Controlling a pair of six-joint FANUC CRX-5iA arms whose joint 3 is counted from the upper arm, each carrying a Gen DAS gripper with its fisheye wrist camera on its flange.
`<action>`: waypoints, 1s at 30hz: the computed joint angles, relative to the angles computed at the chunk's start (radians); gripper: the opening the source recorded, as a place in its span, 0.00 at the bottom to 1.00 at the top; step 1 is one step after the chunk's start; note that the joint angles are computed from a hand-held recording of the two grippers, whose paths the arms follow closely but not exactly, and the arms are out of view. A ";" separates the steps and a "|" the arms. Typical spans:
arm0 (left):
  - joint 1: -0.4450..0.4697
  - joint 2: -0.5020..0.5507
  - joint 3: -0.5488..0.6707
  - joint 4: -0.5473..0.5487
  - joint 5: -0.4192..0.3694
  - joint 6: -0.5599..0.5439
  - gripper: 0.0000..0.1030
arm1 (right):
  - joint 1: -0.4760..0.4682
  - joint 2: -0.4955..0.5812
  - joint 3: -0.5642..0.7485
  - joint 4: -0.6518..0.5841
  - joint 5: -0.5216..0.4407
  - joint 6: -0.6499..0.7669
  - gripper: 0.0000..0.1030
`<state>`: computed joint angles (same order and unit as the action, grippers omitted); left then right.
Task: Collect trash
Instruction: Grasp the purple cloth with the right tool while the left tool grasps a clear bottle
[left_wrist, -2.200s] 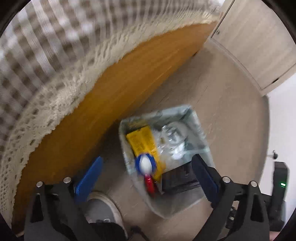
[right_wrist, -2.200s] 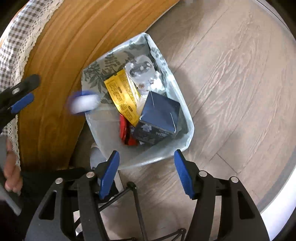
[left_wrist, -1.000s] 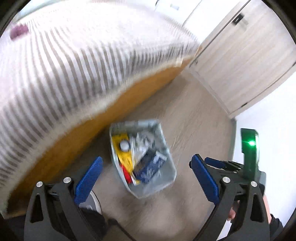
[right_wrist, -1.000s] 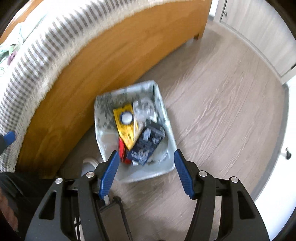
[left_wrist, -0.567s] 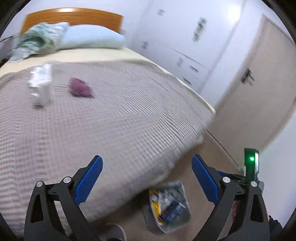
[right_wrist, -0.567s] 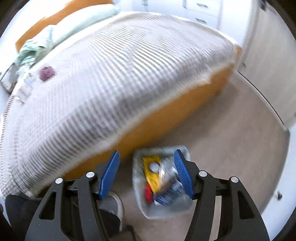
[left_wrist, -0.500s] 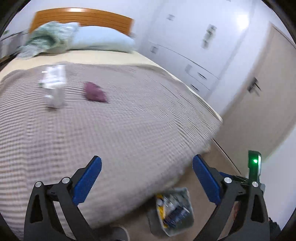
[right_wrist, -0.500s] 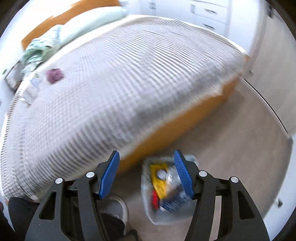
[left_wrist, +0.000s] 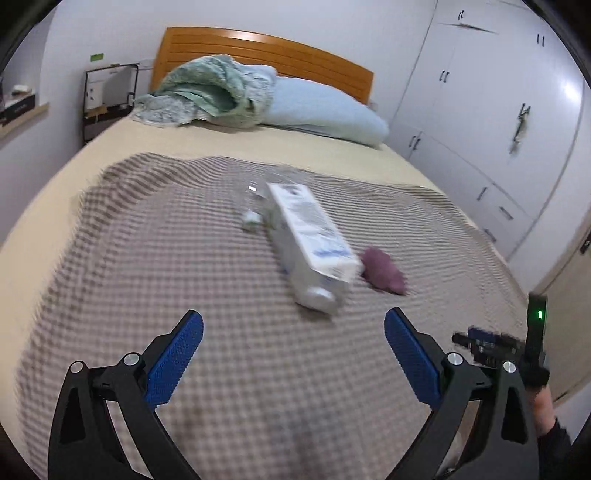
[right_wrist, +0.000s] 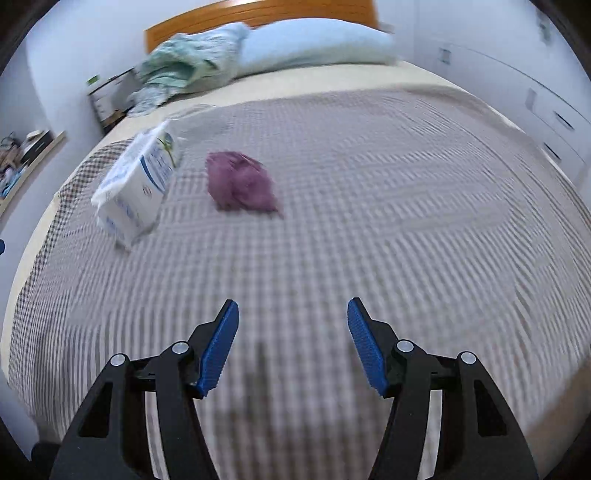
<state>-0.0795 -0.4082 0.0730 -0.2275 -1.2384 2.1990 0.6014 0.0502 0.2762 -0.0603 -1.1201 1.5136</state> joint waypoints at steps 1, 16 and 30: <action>0.051 -0.004 -0.009 0.029 0.008 -0.040 0.93 | 0.009 0.047 0.043 0.001 0.003 0.008 0.58; 0.462 0.252 0.072 0.273 0.153 -0.386 0.93 | -0.024 0.376 0.353 -0.162 0.033 0.081 0.11; 0.427 0.725 0.446 0.370 0.016 -0.182 0.91 | -0.087 0.369 0.362 -0.295 0.032 0.108 0.10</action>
<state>0.3478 0.3173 0.5189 0.1422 -1.2226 2.0172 0.5149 0.4190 0.6384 -0.3556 -1.0876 1.6215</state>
